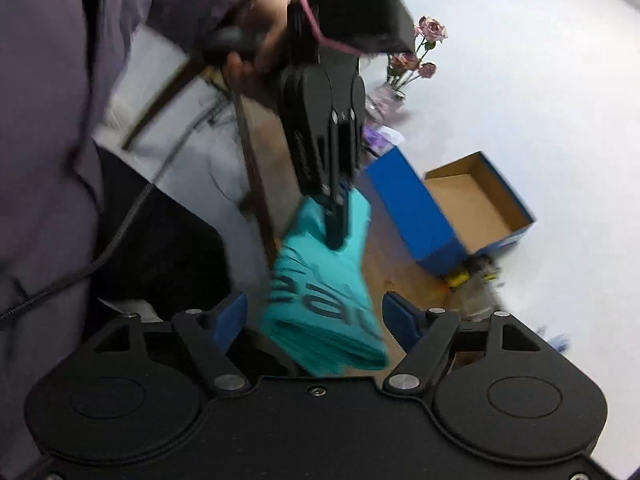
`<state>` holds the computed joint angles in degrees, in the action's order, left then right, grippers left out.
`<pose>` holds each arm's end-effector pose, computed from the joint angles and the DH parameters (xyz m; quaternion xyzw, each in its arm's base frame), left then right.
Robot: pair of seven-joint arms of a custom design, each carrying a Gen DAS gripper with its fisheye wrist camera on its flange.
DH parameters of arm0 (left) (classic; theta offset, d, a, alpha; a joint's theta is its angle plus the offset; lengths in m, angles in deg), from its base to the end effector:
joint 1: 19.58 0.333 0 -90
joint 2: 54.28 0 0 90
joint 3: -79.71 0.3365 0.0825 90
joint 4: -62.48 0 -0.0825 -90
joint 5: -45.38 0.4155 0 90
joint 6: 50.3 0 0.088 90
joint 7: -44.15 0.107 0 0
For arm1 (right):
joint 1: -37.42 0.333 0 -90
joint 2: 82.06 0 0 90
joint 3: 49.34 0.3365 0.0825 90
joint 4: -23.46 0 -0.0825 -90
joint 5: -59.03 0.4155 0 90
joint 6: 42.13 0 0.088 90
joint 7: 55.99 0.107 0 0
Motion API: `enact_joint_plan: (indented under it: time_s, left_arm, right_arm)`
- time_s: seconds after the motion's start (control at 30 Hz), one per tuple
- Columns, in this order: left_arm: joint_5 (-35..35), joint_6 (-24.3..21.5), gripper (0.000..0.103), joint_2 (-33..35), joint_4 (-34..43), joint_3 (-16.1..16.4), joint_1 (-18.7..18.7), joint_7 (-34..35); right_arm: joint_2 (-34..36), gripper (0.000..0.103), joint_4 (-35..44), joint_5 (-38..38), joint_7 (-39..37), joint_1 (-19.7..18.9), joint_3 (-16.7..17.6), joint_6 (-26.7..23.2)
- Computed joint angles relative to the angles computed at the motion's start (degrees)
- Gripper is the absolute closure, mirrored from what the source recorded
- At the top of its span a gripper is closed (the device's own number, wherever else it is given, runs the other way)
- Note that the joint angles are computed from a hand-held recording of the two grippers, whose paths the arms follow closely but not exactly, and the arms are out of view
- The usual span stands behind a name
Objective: Fold shopping bag
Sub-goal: 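Lift the folded teal bag strip off the table with the right gripper, then grasp the hanging strip with the left gripper while the right gripper holds its end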
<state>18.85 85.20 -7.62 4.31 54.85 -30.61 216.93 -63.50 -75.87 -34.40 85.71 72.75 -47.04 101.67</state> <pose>0.7629 -0.3743 0.4678 0.0158 0.9026 -0.4063 0.1414 0.5618 0.4394 0.4394 -0.7875 0.2381 -0.5475 0.1531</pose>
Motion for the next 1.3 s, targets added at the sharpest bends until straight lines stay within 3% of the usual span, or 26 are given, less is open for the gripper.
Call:
enact_joint_plan:
  time_s: [0.07,0.17,0.3,0.43,0.5,0.57,0.7,0.87,0.97,1.13,1.23,1.3]
  left_arm:
    - [-0.32,-0.19,0.095,-0.7,-1.12,-0.23,0.54,0.45]
    - [-0.47,0.11,0.096,-1.51,-2.35,-0.11,0.99,0.93]
    - [-0.69,-2.14,0.095,-1.73,-1.93,-0.15,1.81,1.55]
    - [-8.7,1.93,0.091,-4.96,-9.0,-5.67,7.38,14.77]
    - [-13.28,3.05,0.079,-7.14,-12.71,-8.06,10.1,23.25]
    - [-18.51,3.3,0.052,-8.98,-15.93,-10.57,13.01,32.5]
    - [-26.85,4.23,0.046,-12.0,-21.31,-13.06,16.29,46.7]
    - [-29.33,0.33,0.045,-14.01,-22.03,-10.81,15.87,52.86]
    - [-32.4,2.21,0.039,-16.75,-25.0,-10.31,15.66,61.28]
    - [-34.9,-2.94,0.034,-20.14,-26.47,-8.0,15.36,65.08]
    - [-34.21,-0.08,0.034,-20.98,-27.63,-5.47,12.24,66.52]
    - [-33.97,6.76,0.034,-21.87,-29.92,-3.86,8.76,68.8]
  right_arm:
    - [1.76,0.03,2.0,1.36,-4.06,0.73,-0.04,-2.97]
    - [3.49,0.038,5.04,10.22,-7.57,0.32,0.23,-2.32]
    - [4.08,0.056,6.14,11.37,-3.08,1.99,-1.49,-1.21]
    - [3.66,0.071,6.26,14.78,-3.02,2.54,-1.93,-0.69]
    - [2.51,0.079,5.17,15.64,-2.5,2.58,-1.98,-0.1]
    - [1.49,0.083,4.31,16.12,-1.82,2.54,-1.88,0.46]
    - [-1.11,0.083,1.76,17.27,1.17,1.68,-1.0,2.79]
    - [-2.17,0.084,0.99,19.55,2.83,0.61,-0.55,5.12]
    - [-2.3,0.084,1.01,20.54,1.99,0.46,-0.25,4.85]
    - [-2.84,0.084,0.46,19.4,4.62,0.81,-0.45,3.63]
    - [-3.31,0.084,0.85,18.27,5.17,1.09,-0.17,1.71]
    - [-3.16,0.084,1.74,17.69,4.61,1.34,0.13,-0.13]
